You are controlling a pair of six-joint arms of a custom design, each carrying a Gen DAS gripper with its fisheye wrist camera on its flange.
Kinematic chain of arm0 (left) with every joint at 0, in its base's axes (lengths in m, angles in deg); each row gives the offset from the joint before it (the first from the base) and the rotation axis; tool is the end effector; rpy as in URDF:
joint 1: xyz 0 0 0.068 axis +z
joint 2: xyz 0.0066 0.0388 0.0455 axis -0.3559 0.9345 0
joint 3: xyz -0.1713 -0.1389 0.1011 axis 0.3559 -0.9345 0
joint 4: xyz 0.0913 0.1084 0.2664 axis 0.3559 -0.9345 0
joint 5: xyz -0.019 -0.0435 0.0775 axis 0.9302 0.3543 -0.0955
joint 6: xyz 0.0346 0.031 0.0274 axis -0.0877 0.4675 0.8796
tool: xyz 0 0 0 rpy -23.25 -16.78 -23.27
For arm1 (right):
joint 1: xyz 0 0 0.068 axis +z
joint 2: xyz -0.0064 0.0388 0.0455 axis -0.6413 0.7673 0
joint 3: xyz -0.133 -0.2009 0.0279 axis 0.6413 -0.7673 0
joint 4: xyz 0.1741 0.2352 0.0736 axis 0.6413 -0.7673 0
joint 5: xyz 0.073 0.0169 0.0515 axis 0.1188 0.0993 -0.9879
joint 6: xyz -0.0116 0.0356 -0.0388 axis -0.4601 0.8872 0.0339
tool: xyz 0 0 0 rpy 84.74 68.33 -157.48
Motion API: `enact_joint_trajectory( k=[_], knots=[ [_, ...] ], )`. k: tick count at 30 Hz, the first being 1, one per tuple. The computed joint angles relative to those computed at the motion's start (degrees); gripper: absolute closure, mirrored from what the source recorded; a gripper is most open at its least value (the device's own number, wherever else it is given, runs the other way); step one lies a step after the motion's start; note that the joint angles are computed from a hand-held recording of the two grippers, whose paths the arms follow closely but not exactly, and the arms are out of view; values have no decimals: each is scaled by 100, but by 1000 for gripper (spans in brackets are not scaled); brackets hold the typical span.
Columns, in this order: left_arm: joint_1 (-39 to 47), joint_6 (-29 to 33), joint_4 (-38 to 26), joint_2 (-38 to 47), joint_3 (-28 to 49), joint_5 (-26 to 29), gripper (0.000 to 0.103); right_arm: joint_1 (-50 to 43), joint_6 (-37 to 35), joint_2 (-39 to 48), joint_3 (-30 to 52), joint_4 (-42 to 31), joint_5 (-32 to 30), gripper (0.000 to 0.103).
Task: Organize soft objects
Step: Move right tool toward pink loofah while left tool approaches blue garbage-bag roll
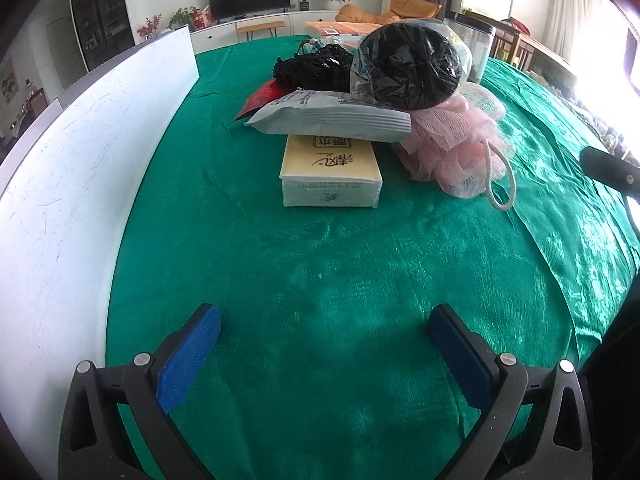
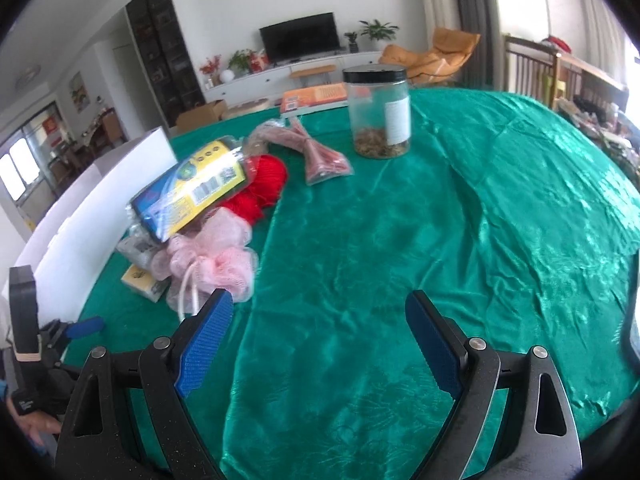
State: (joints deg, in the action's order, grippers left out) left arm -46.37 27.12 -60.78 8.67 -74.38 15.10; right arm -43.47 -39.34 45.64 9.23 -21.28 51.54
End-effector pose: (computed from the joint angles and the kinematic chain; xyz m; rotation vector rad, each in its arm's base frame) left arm 0.1504 -0.0631 0.0608 0.0035 2.5656 -0.0190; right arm 0.2215 0.0017 0.1087 -0.3143 2.3350 0.4379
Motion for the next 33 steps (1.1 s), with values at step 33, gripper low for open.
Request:
enact_joint_trajectory(
  k=[33],
  knots=[
    [794, 939, 2338, 3588, 1526, 523, 0, -111, 698, 2101, 987, 155, 1231, 13]
  ],
)
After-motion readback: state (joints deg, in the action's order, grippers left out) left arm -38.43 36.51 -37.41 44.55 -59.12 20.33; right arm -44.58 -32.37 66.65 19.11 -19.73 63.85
